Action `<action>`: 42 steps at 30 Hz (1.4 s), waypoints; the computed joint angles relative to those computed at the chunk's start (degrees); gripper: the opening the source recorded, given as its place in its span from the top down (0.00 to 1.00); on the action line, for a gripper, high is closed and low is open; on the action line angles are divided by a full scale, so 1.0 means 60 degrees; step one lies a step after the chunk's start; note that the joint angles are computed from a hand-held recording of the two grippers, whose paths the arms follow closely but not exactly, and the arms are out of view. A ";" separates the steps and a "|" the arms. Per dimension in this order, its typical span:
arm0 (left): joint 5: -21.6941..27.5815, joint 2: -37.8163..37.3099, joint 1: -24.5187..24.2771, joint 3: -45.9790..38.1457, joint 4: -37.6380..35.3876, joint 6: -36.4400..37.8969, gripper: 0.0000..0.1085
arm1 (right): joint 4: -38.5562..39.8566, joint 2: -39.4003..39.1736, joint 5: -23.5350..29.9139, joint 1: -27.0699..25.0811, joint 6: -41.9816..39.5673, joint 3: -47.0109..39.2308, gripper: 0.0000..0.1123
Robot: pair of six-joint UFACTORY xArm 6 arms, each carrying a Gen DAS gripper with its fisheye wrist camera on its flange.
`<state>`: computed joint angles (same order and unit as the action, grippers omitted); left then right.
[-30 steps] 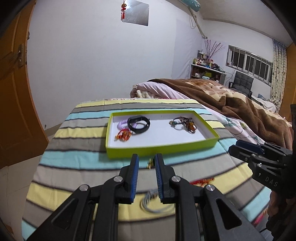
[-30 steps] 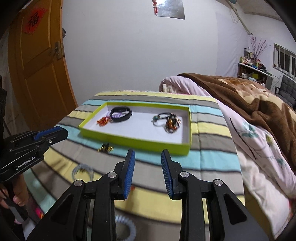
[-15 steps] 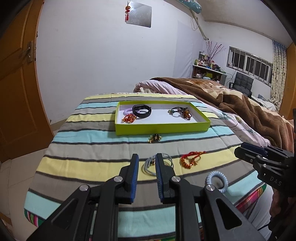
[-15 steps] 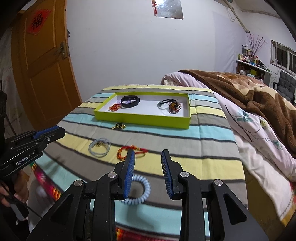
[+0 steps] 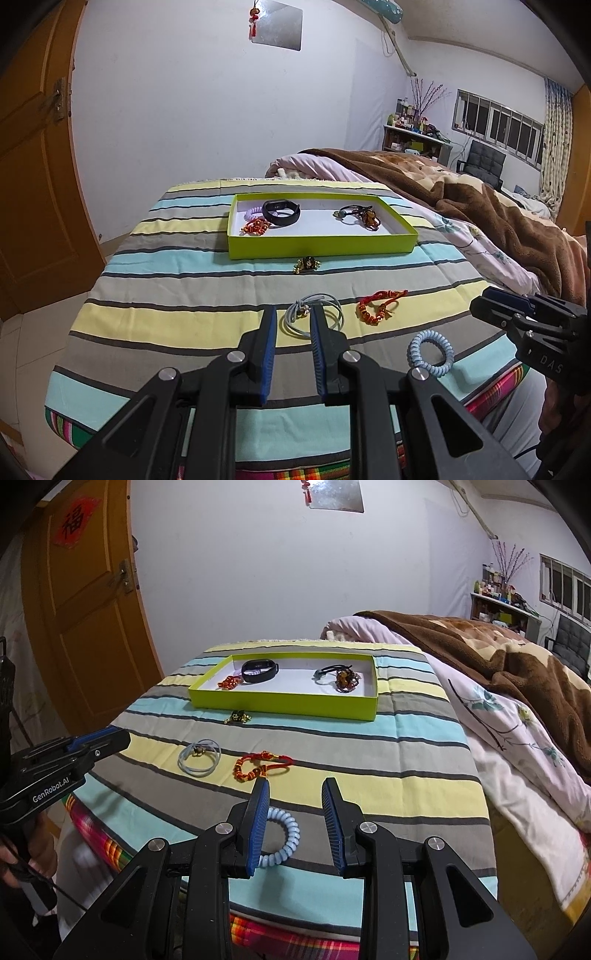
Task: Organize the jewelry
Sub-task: 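Grasp the grey charm hair tie with the left tool while the right tool grasps the red beaded bracelet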
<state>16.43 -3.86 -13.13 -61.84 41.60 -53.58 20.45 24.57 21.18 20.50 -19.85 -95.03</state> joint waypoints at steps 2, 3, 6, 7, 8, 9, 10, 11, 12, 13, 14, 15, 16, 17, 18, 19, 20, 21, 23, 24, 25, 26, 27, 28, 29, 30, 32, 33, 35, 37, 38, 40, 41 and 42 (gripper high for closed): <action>0.0019 0.0021 -0.0013 -0.0010 0.0010 -0.0007 0.82 | 0.0051 0.0018 0.0028 -0.0008 -0.0033 -0.0008 0.73; 0.0017 0.0036 -0.0016 -0.0017 0.0000 0.0008 0.82 | 0.0034 0.0029 0.0036 -0.0010 -0.0020 -0.0012 0.73; 0.0007 0.0114 -0.0004 -0.0064 -0.0086 0.0103 0.82 | 0.0056 0.0080 0.0110 -0.0019 -0.0032 -0.0046 0.73; 0.0012 0.0135 -0.0001 -0.0073 -0.0128 0.0145 0.82 | 0.0044 0.0101 0.0133 -0.0026 -0.0022 -0.0062 0.73; 0.0018 0.0176 0.0003 -0.0099 -0.0179 0.0192 0.82 | 0.0050 0.0120 0.0162 -0.0028 -0.0021 -0.0079 0.73; 0.0021 0.0210 0.0010 -0.0113 -0.0246 0.0252 0.82 | 0.0058 0.0130 0.0203 -0.0025 -0.0019 -0.0100 0.73; 0.0028 0.0247 0.0015 -0.0128 -0.0330 0.0325 0.82 | 0.0045 0.0153 0.0231 -0.0025 -0.0006 -0.0119 0.73; 0.0034 0.0288 0.0019 -0.0150 -0.0395 0.0387 0.82 | 0.0028 0.0192 0.0264 -0.0028 0.0006 -0.0154 0.73; 0.0052 0.0328 0.0020 -0.0174 -0.0473 0.0460 0.82 | 0.0003 0.0235 0.0323 -0.0033 0.0038 -0.0198 0.73; 0.0058 0.0362 0.0018 -0.0194 -0.0522 0.0505 0.82 | -0.0015 0.0265 0.0358 -0.0033 0.0069 -0.0220 0.73; 0.0055 0.0406 0.0024 -0.0219 -0.0588 0.0574 0.82 | -0.0015 0.0302 0.0407 -0.0037 0.0076 -0.0259 0.73; 0.0066 0.0462 0.0029 -0.0270 -0.0690 0.0685 0.81 | -0.0034 0.0343 0.0462 -0.0039 0.0091 -0.0301 0.73; 0.0064 0.0512 0.0033 -0.0307 -0.0737 0.0743 0.79 | -0.0045 0.0360 0.0478 -0.0035 0.0099 -0.0306 0.73; 0.0050 0.0564 0.0047 -0.0342 -0.0766 0.0789 0.78 | -0.0042 0.0398 0.0521 -0.0034 0.0097 -0.0347 0.73; 0.0046 0.0615 0.0053 -0.0379 -0.0790 0.0823 0.75 | -0.0049 0.0437 0.0553 -0.0035 0.0099 -0.0391 0.73; 0.0026 0.0670 0.0067 -0.0412 -0.0838 0.0875 0.73 | -0.0052 0.0468 0.0573 -0.0035 0.0093 -0.0425 0.73; 0.0003 0.0719 0.0085 -0.0434 -0.0927 0.0967 0.73 | -0.0058 0.0523 0.0620 -0.0034 0.0082 -0.0504 0.73; -0.0008 0.0785 0.0091 -0.0477 -0.1022 0.1060 0.73 | -0.0064 0.0568 0.0646 -0.0028 0.0077 -0.0565 0.73; -0.0014 0.0938 0.0102 -0.0585 -0.1149 0.1204 0.73 | -0.0033 0.0726 0.0762 -0.0023 -0.0016 -0.0806 0.73; 0.0004 0.1018 0.0099 -0.0653 -0.1233 0.1297 0.73 | -0.0028 0.0813 0.0810 -0.0017 -0.0061 -0.0934 0.73; -0.0003 0.1107 0.0096 -0.0721 -0.1383 0.1459 0.73 | 0.0017 0.0936 0.0884 -0.0011 -0.0151 -0.1124 0.73; -0.0015 0.1188 0.0092 -0.0784 -0.1523 0.1617 0.73 | 0.0053 0.1030 0.0943 -0.0006 -0.0209 -0.1261 0.73; -0.0013 0.1275 0.0085 -0.0858 -0.1632 0.1752 0.73 | 0.0085 0.1157 0.1044 -0.0006 -0.0274 -0.1455 0.73; 0.0004 0.1368 0.0076 -0.0938 -0.1752 0.1901 0.73 | 0.0062 0.1311 0.1155 -0.0006 -0.0297 -0.1683 0.73; 0.0019 0.1471 0.0074 -0.1032 -0.1886 0.2051 0.73 | 0.0025 0.1464 0.1273 -0.0008 -0.0312 -0.1914 0.73; 0.0023 0.1549 0.0069 -0.1095 -0.2041 0.2214 0.73 | -0.0002 0.1627 0.1419 -0.0017 -0.0340 -0.2163 0.73; 0.0081 0.1704 0.0056 -0.1227 -0.2398 0.2569 0.73 | 0.0018 0.1984 0.1761 -0.0029 -0.0475 -0.2720 0.73; 0.0138 0.1789 0.0053 -0.1313 -0.2544 0.2708 0.73 | -0.0014 0.2141 0.1889 -0.0028 -0.0507 -0.2960 0.73; 0.0183 0.1894 0.0051 -0.1401 -0.2720 0.2892 0.73 | -0.0077 0.2469 0.2176 -0.0032 -0.0581 -0.3482 0.73; 0.0342 0.2002 0.0036 -0.1530 -0.2780 0.2948 0.73 | -0.0174 0.2797 0.2468 -0.0035 -0.0607 -0.4028 0.73; 0.0409 0.2067 0.0036 -0.1600 -0.2841 0.2995 0.73 | -0.0175 0.2961 0.2614 -0.0046 -0.0666 -0.4308 0.73; 0.0491 0.2137 0.0046 -0.1659 -0.2968 0.3077 0.73 | -0.0211 0.3343 0.2939 -0.0070 -0.0778 -0.4964 0.73; 0.0556 0.2190 0.0046 -0.1716 -0.3042 0.3129 0.73 | -0.0287 0.3608 0.3211 -0.0079 -0.0800 -0.5420 0.73; 0.0623 0.2222 0.0046 -0.1748 -0.3088 0.3161 0.73 | -0.0380 0.3925 0.3543 -0.0090 -0.0820 -0.5965 0.73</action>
<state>20.16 9.47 -12.86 -72.33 23.07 -34.61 18.17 48.12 42.44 19.96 -24.77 -130.82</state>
